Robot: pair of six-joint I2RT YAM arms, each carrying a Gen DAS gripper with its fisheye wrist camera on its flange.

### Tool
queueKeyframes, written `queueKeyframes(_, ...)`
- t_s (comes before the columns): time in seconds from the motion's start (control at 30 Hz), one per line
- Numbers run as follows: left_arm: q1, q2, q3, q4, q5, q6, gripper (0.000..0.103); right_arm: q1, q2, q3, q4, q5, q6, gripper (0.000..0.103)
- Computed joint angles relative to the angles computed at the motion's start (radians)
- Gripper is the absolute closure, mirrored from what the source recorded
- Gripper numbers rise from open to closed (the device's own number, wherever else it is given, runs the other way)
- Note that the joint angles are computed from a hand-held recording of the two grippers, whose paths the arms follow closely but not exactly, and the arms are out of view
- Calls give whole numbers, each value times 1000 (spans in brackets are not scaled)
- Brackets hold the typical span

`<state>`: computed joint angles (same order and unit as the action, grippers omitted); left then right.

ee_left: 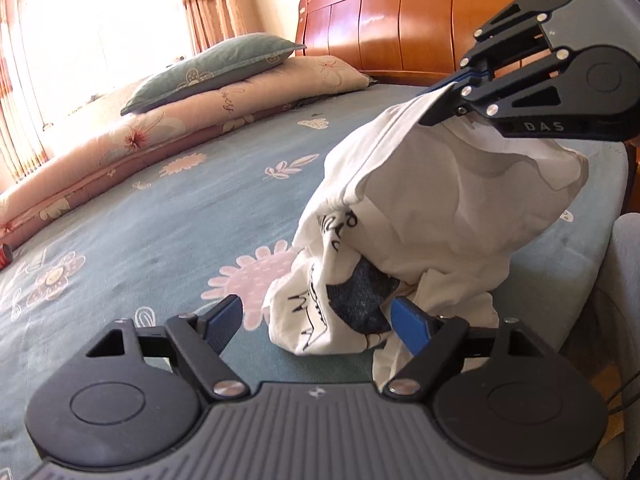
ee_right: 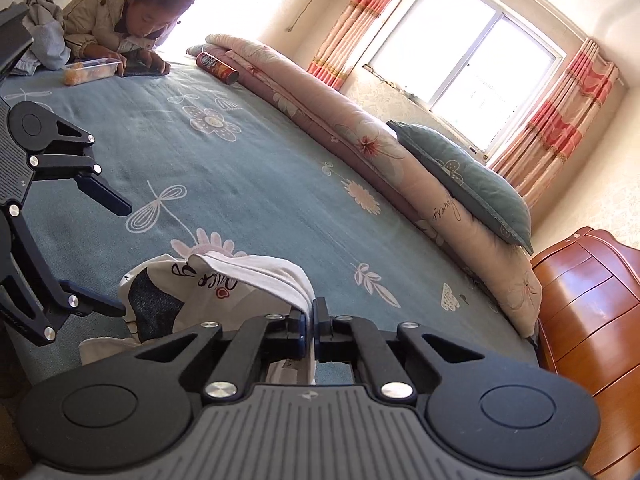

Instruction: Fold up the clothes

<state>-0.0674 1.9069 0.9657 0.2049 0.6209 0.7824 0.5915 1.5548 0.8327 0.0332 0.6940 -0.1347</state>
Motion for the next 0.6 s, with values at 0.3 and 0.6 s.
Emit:
queueKeyframes(0.3,-133,97,-55,461,-39,107,21,0,-118,-39,-67,-37,55,99)
queueKeyframes(0.6,-203,157,26,453,-11,422,71,-24,-170,-97,-53,-62,66,99)
